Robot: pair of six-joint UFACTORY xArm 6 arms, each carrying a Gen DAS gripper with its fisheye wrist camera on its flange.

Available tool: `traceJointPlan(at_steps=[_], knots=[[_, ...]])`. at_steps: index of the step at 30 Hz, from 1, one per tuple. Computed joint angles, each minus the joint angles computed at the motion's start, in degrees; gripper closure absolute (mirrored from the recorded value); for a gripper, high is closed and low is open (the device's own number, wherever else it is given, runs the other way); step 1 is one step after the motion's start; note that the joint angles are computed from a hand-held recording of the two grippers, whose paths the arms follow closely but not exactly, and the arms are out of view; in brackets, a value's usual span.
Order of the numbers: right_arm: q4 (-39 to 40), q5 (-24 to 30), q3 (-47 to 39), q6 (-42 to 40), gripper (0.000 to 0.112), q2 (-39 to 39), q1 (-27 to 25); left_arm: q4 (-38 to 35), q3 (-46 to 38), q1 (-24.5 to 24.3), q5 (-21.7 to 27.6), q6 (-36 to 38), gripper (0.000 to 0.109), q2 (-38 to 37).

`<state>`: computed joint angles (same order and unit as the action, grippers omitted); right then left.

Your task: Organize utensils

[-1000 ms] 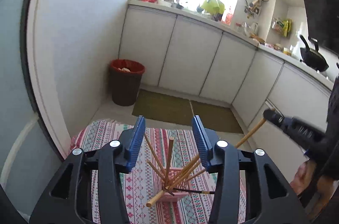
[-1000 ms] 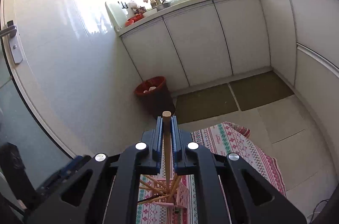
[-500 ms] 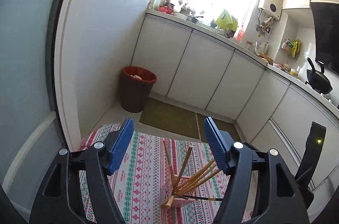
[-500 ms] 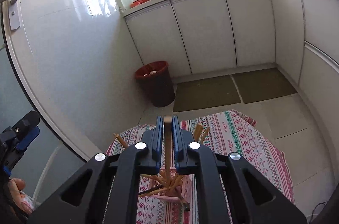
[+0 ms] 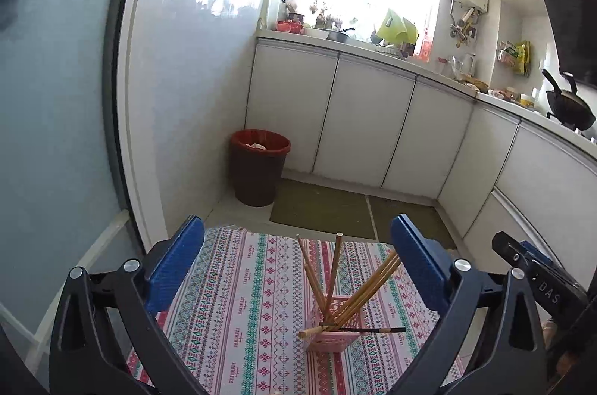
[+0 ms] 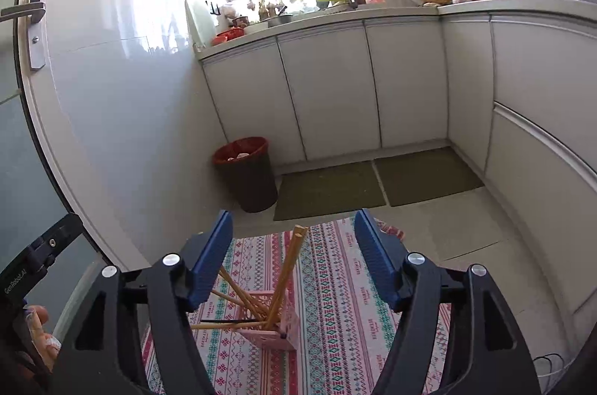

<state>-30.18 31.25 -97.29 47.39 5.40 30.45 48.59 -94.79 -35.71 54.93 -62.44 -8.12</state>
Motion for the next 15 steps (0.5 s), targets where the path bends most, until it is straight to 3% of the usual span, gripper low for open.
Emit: traceJointPlan(at_steps=[6,10,15], knots=[[-6.8,4.8,10.1,5.8,0.026,-9.7,0.8,10.0,-3.2,-10.8,16.6,-3.5,0.013,2.6],[-13.8,8.0,18.2,12.2,0.016,-17.7,2.2,19.6,1.7,-18.9,22.0,-12.0,0.013,0.0],[-16.8,13.6,24.8,14.9,0.016,-25.8,5.3,12.6,-2.4,-23.8,27.9,-8.4,0.013,1.2]])
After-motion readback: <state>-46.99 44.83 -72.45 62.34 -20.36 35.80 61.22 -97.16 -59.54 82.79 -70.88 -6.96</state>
